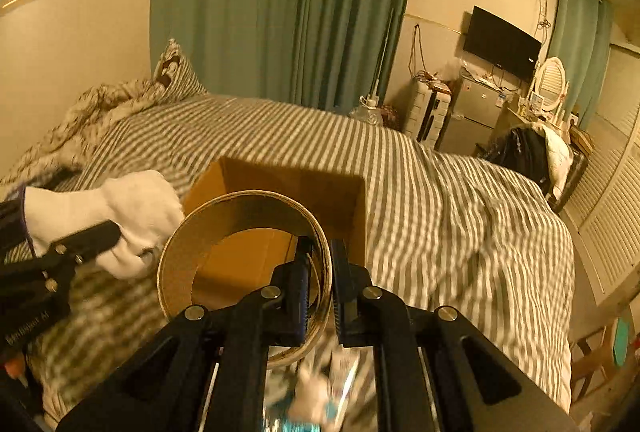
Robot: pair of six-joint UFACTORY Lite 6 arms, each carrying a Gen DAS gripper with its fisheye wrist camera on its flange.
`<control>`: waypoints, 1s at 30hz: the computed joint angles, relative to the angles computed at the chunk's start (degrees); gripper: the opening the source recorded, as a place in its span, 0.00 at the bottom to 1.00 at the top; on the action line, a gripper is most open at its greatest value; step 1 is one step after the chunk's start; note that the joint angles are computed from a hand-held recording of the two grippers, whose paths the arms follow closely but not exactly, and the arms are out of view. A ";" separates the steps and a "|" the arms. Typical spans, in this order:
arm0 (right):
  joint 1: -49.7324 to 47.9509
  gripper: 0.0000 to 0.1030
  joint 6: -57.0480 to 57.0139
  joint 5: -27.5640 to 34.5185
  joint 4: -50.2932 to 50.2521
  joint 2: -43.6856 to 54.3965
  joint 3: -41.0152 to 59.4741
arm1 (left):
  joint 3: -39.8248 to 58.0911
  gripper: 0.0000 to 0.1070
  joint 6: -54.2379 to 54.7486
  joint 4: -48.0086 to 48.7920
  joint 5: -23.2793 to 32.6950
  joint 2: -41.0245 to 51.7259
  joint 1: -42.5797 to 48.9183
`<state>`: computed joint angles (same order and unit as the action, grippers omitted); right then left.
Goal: Organize objects
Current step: 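Carry the sock with the left tool into the box while the right tool drops the tape roll in, then withdraw both tools from the box back toward the remaining items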
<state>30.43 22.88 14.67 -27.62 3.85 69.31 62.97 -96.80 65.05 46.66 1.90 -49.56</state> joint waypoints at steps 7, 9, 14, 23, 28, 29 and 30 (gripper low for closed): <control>-3.76 0.09 -10.08 7.10 12.19 26.51 28.69 | 15.56 0.30 11.88 -4.78 -8.68 17.92 11.48; -5.12 0.09 -15.25 7.26 18.56 30.74 32.19 | 16.67 0.31 13.43 -6.30 -12.39 20.59 13.09; -7.94 0.55 -31.68 4.86 35.38 30.44 28.19 | 16.05 0.51 15.42 -9.24 -16.16 22.61 14.33; -12.09 0.67 -48.04 3.32 51.29 12.14 12.96 | 6.02 0.94 6.04 -4.82 -7.17 10.09 8.76; -12.61 0.73 -48.61 4.13 49.57 -3.20 1.93 | 0.36 0.96 0.67 -5.07 -0.65 2.86 2.71; -12.79 0.75 -48.33 4.86 48.98 -6.84 -0.48 | -1.42 0.96 -0.54 -4.94 0.07 1.14 1.68; -12.98 0.76 -48.58 5.32 48.96 -9.30 -2.18 | -3.01 0.96 -2.32 -4.72 0.92 -0.23 0.01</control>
